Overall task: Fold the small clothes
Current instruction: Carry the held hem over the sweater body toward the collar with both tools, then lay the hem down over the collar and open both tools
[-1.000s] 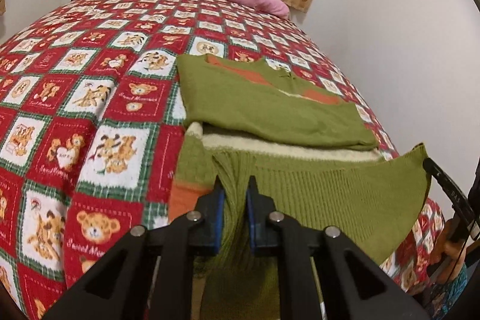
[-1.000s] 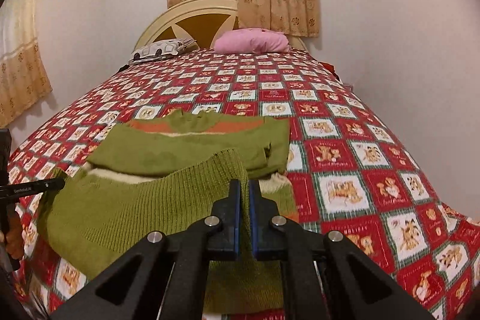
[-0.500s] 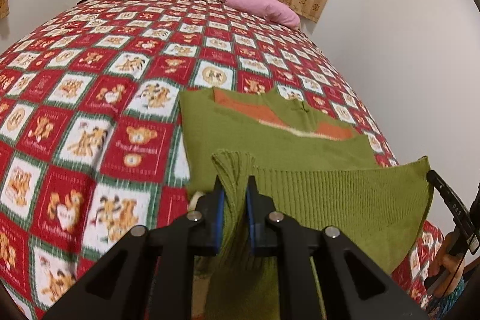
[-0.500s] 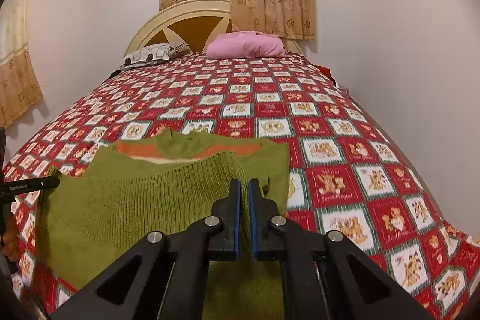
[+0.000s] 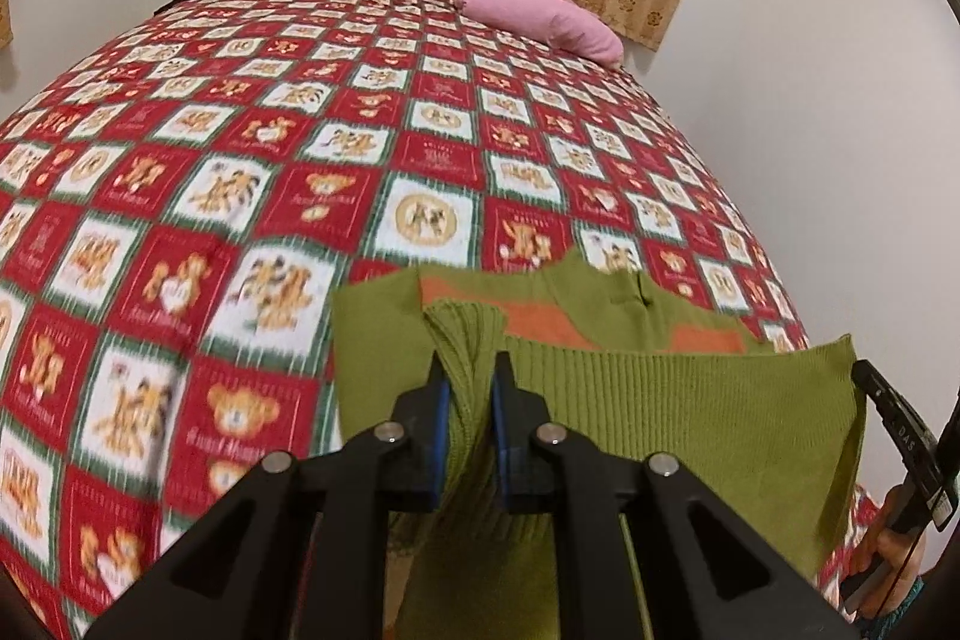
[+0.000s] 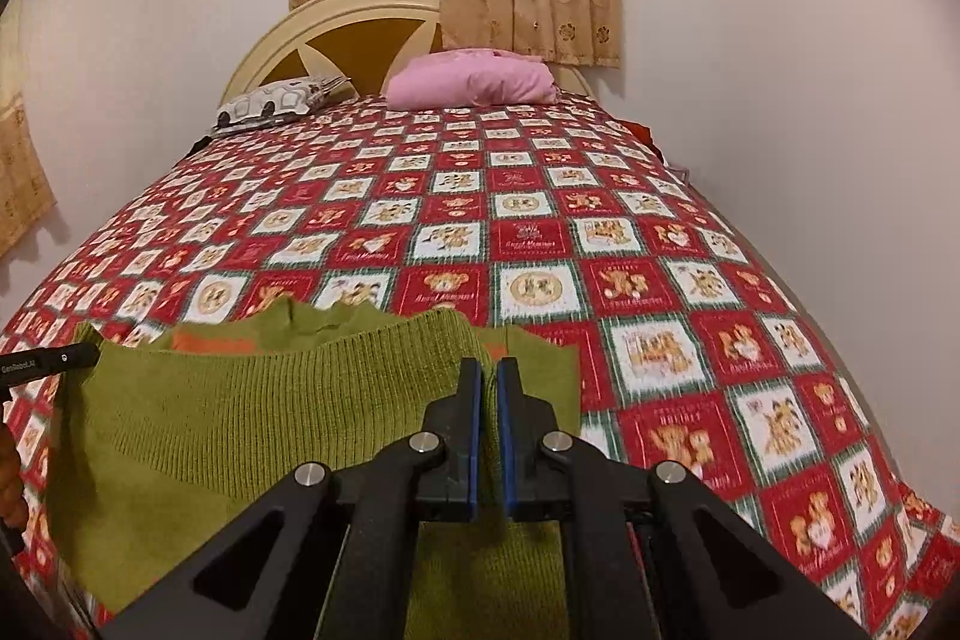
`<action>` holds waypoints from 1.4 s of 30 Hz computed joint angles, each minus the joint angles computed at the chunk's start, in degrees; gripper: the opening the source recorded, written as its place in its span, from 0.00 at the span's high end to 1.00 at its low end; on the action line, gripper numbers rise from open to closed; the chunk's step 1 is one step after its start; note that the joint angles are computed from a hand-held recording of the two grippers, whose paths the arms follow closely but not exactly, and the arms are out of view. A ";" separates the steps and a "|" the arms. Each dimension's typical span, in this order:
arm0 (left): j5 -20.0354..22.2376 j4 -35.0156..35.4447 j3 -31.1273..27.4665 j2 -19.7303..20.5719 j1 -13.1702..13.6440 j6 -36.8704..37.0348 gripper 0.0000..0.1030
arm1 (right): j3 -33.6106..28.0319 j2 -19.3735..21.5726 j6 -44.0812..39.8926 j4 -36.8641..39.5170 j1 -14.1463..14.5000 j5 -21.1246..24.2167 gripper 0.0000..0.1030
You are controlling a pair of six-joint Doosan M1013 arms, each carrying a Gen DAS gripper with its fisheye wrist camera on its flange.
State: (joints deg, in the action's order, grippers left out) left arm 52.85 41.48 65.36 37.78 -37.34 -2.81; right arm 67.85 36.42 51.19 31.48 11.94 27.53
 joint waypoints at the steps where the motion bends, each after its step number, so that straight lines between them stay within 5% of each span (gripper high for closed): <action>1: 0.17 -0.09 -0.60 0.39 0.36 0.51 0.88 | -1.12 0.72 1.29 -1.15 0.17 0.30 0.96; 9: 0.92 -3.46 -7.58 5.27 4.05 4.54 0.89 | -11.71 8.30 14.26 -14.45 1.78 1.99 0.96; 14: 6.49 -4.54 -13.04 9.82 5.13 7.39 0.89 | -14.70 12.11 25.91 -27.05 2.40 2.59 1.00; 23: 13.24 -6.68 -17.08 12.82 5.27 10.33 0.76 | -17.98 14.17 29.07 -20.27 0.34 8.93 1.00; 26: 12.80 -5.99 -15.52 11.98 5.08 7.88 0.60 | -12.09 10.49 20.63 -7.17 -1.17 2.35 1.00; 28: 9.34 -5.06 -12.04 9.96 5.00 4.51 0.57 | -10.83 9.33 12.94 0.50 -1.89 3.71 0.93; 29: 8.70 -4.96 -11.34 9.42 4.95 3.93 0.57 | -11.78 9.48 10.99 0.57 -1.90 6.85 0.83; 34: 11.99 -1.95 -12.23 8.65 2.85 4.80 0.56 | -18.33 12.89 11.70 -10.51 0.30 16.11 0.82; 37: 15.34 0.70 -13.43 9.52 1.07 7.03 0.38 | -23.06 16.15 14.17 -12.38 0.64 23.08 0.80; 42: 14.34 -3.07 -12.26 10.54 1.85 7.15 0.33 | -21.79 15.53 11.84 -10.15 0.73 22.24 0.61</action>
